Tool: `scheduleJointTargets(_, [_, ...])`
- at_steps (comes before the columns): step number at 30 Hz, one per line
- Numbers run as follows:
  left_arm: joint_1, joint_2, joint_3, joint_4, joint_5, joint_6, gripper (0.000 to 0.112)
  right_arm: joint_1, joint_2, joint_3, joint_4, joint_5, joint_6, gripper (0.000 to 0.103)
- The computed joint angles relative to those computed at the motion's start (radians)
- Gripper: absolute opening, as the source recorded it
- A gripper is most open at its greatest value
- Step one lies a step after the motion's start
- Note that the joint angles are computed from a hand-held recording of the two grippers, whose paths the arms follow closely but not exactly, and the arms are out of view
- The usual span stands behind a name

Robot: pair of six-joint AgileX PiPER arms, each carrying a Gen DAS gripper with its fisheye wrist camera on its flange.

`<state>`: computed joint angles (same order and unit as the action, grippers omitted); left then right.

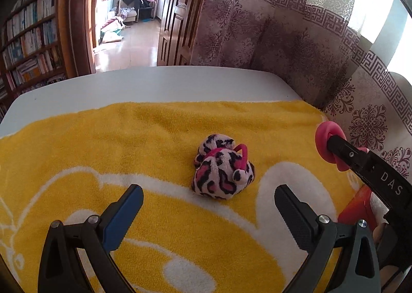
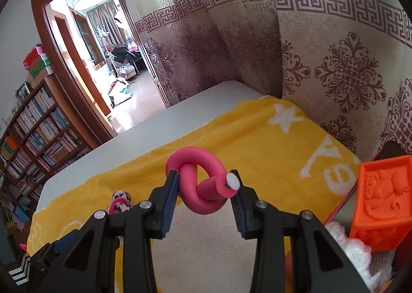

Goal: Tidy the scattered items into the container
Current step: 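Grasp leopard plush with left tool while right tool grasps pink foam knot, then carry plush and pink knot into the tin and open both tools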

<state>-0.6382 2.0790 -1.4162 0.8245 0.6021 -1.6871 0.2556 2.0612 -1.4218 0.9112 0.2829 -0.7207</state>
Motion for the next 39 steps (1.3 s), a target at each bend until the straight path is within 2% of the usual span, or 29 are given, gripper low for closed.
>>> scheduleJointTargets(4, [0.025,0.058,-0.093,-0.07,0.008,0.108,0.103,-0.005,0.001,-0.004,0.009,0.008,0.002,0.042])
scheduleJointTargets(6, [0.043,0.079,-0.117,-0.1,-0.012,0.142,0.099,-0.004,0.005,-0.01,-0.004,0.012,0.016,0.042])
scheduleJointTargets(8, [0.062,0.099,-0.138,-0.151,-0.031,0.191,0.074,-0.003,0.007,-0.011,-0.007,0.014,0.02,0.042])
scheduleJointTargets(10, [0.076,0.112,-0.133,-0.191,-0.077,0.224,0.059,-0.002,0.007,-0.01,-0.003,0.01,0.017,0.042])
scheduleJointTargets(14, [0.056,0.118,-0.113,-0.088,-0.089,0.133,0.057,0.001,0.009,-0.006,0.011,0.003,-0.001,0.042])
scheduleJointTargets(17, [0.057,0.09,-0.06,-0.024,-0.134,0.049,0.056,0.006,0.005,-0.002,0.019,0.002,-0.014,0.042])
scheduleJointTargets(25, [0.016,-0.037,0.08,0.184,-0.122,-0.178,0.056,0.002,-0.034,0.026,0.097,0.009,-0.08,0.042])
scheduleJointTargets(30, [-0.032,-0.103,0.125,0.25,-0.108,-0.249,0.056,-0.025,-0.097,0.04,0.142,0.081,-0.081,0.042])
scheduleJointTargets(32, [-0.054,-0.119,0.126,0.249,-0.101,-0.243,0.056,-0.042,-0.153,0.076,0.214,0.105,-0.143,0.042])
scheduleJointTargets(35, [-0.092,-0.142,0.117,0.24,-0.08,-0.216,0.056,-0.096,-0.251,0.144,0.35,0.188,-0.27,0.042])
scheduleJointTargets(39, [-0.147,-0.149,0.063,0.229,-0.057,-0.167,0.056,-0.212,-0.369,0.222,0.415,0.315,-0.345,0.042])
